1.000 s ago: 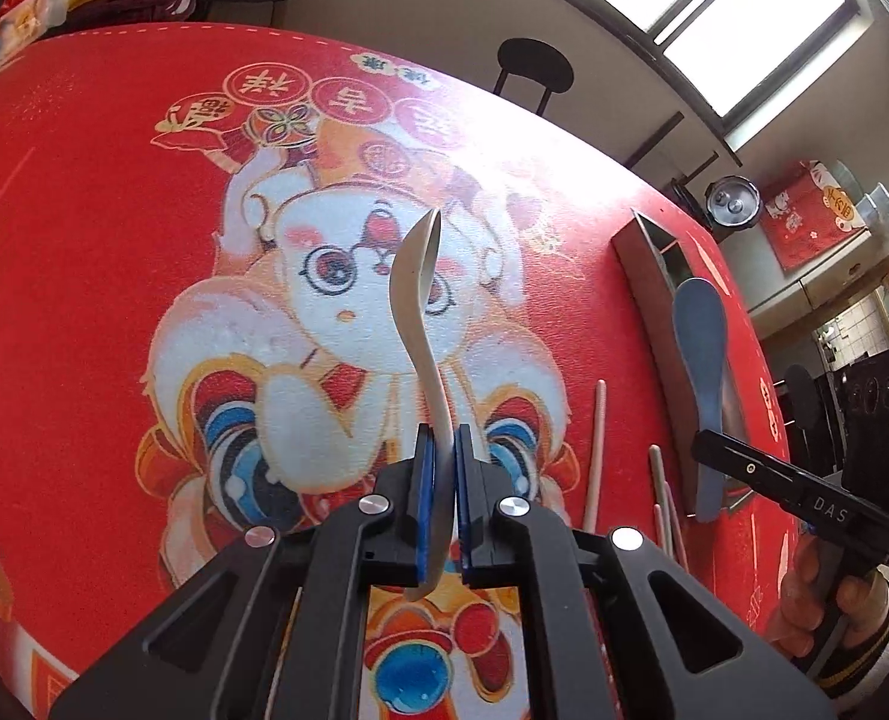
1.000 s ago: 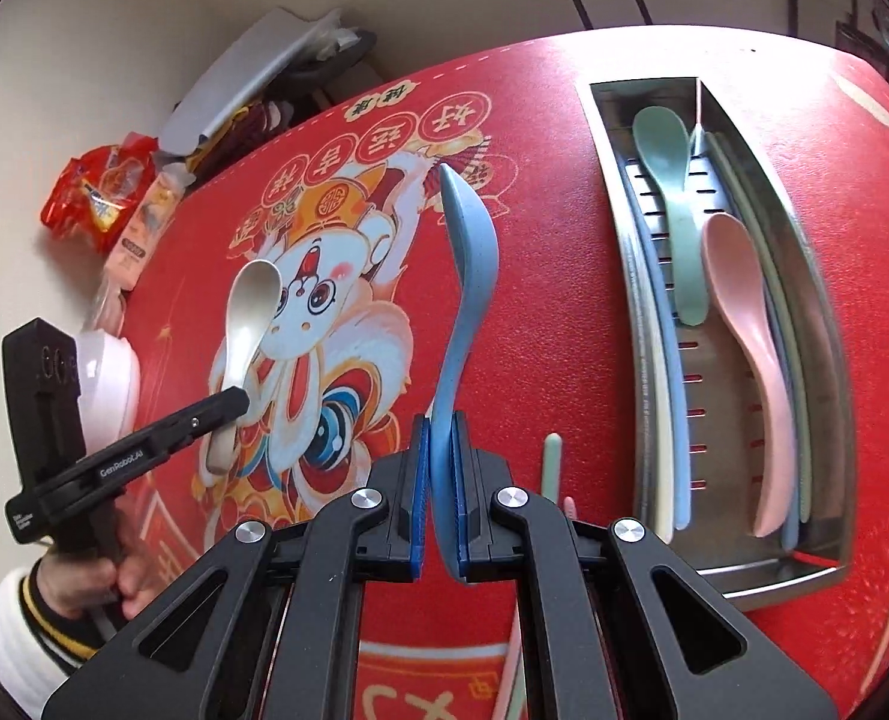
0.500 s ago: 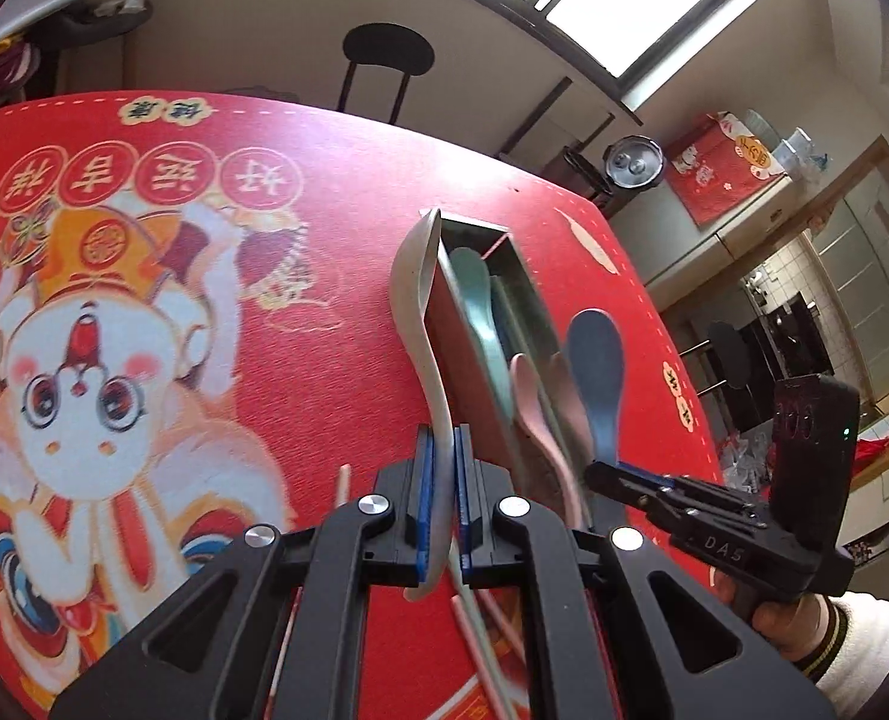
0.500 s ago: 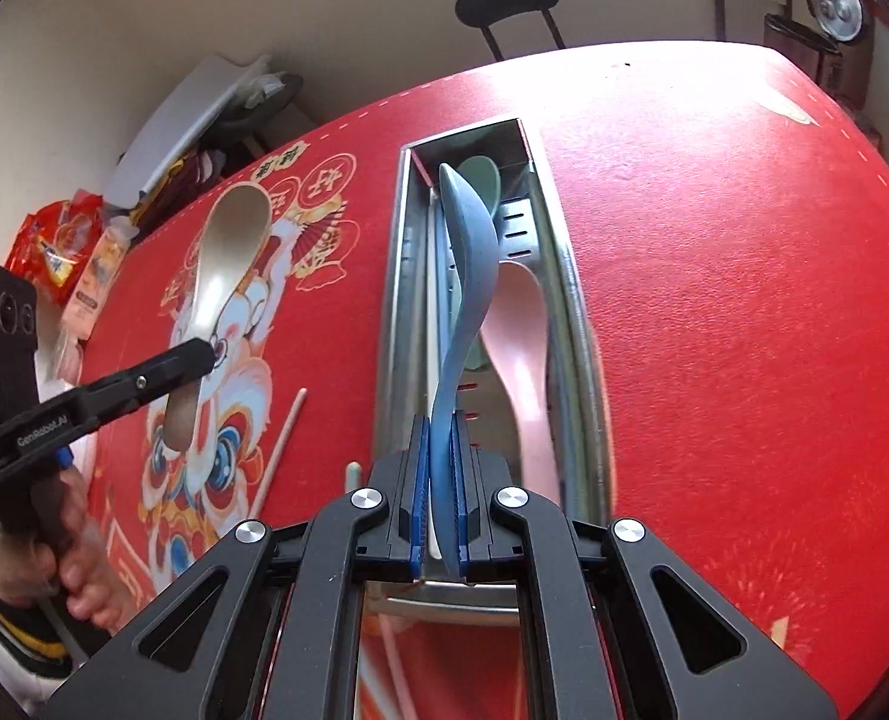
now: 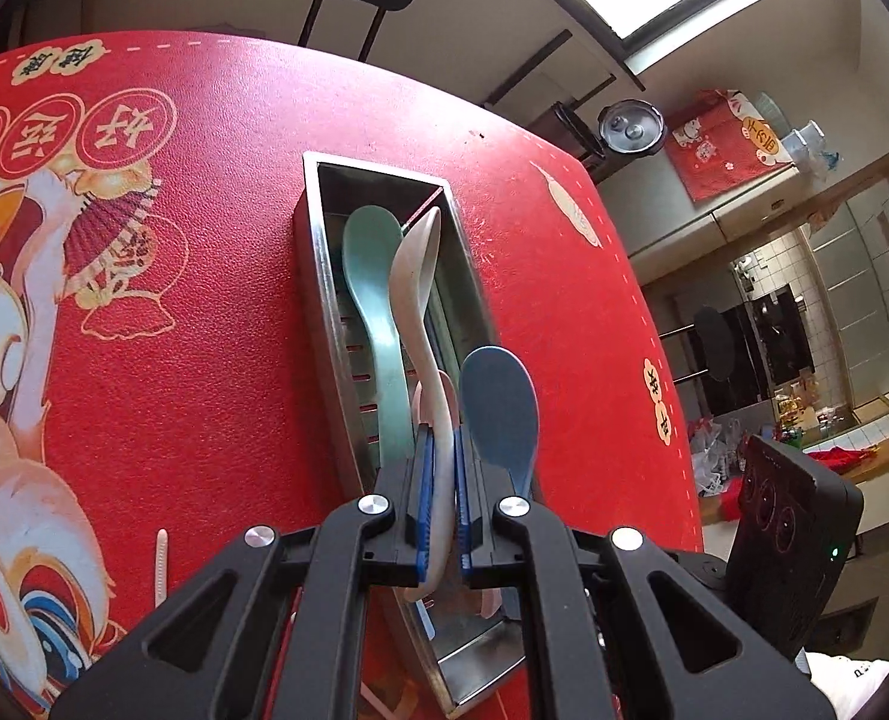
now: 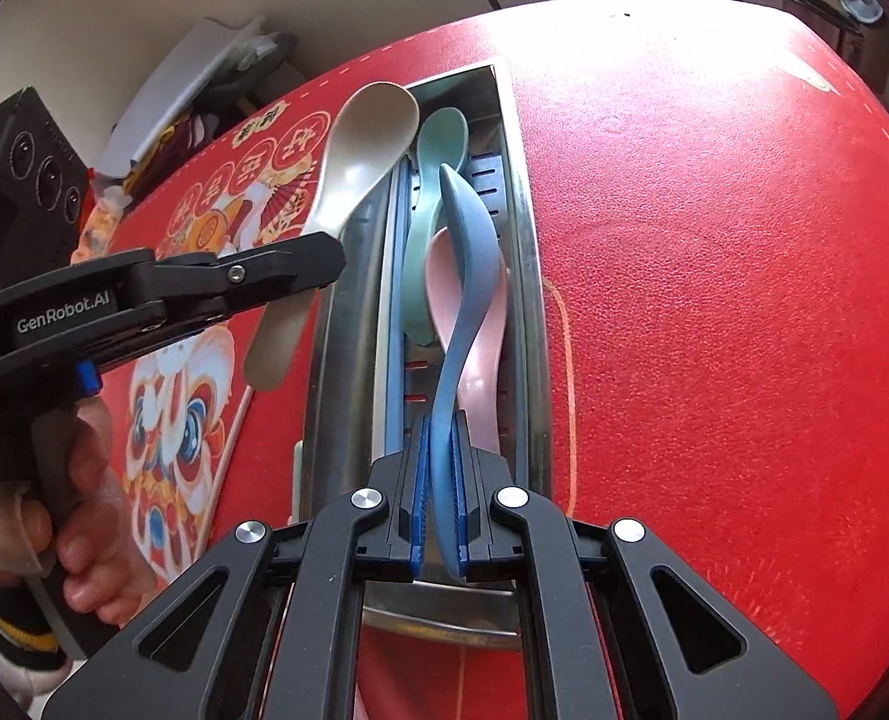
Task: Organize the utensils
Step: 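Lift both held spoons and carry them into the steel tray, then release the spoons in the tray by opening both tools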
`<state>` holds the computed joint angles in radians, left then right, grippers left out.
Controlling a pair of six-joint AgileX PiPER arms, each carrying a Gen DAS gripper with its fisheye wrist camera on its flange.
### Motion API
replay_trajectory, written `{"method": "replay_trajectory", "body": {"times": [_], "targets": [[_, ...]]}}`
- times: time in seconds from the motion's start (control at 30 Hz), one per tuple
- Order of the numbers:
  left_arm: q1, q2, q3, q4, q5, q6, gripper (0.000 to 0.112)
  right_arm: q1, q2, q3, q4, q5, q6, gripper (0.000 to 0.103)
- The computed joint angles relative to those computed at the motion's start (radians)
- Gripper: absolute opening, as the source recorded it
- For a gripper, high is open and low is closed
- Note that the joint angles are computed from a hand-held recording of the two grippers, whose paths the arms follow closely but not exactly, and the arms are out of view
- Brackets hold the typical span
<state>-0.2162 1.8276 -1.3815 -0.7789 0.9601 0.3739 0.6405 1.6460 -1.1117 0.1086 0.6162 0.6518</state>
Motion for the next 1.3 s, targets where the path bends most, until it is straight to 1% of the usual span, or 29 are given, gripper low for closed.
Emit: {"method": "replay_trajectory", "body": {"times": [0.13, 0.3, 0.6, 0.77, 0.93, 1.0, 1.1, 1.17, 1.23, 1.3], "targets": [[-0.018, 0.027, -0.020, 0.010, -0.020, -0.038, 0.007, -0.001, 0.010, -0.016, -0.011, 0.015, 0.006, 0.007], [-0.036, 0.058, -0.053, 0.051, -0.047, -0.111, 0.007, -0.020, 0.024, -0.031, 0.027, 0.023, -0.030, 0.007], [-0.070, 0.126, -0.163, 0.116, -0.030, -0.205, 0.007, -0.038, 0.041, -0.059, 0.051, 0.058, -0.056, 0.007], [-0.075, 0.145, -0.197, 0.142, -0.012, -0.223, 0.007, -0.043, 0.058, -0.073, 0.070, 0.071, -0.079, 0.007], [-0.070, 0.126, -0.207, 0.156, 0.005, -0.207, 0.007, -0.036, 0.053, -0.079, 0.034, 0.087, -0.040, 0.009], [-0.067, 0.110, -0.217, 0.172, 0.012, -0.201, 0.008, -0.029, 0.047, -0.089, 0.004, 0.106, -0.020, 0.009], [-0.057, 0.068, -0.207, 0.184, 0.008, -0.187, 0.012, -0.008, 0.026, -0.094, -0.062, 0.126, 0.030, 0.010], [-0.050, 0.035, -0.196, 0.202, 0.003, -0.178, 0.020, 0.001, 0.010, -0.092, -0.093, 0.138, 0.063, 0.009], [-0.041, -0.008, -0.170, 0.230, -0.013, -0.173, 0.037, 0.007, -0.014, -0.080, -0.107, 0.137, 0.088, 0.010], [-0.028, -0.046, -0.145, 0.246, -0.021, -0.159, 0.042, 0.018, -0.038, -0.066, -0.125, 0.136, 0.122, 0.010]]}}
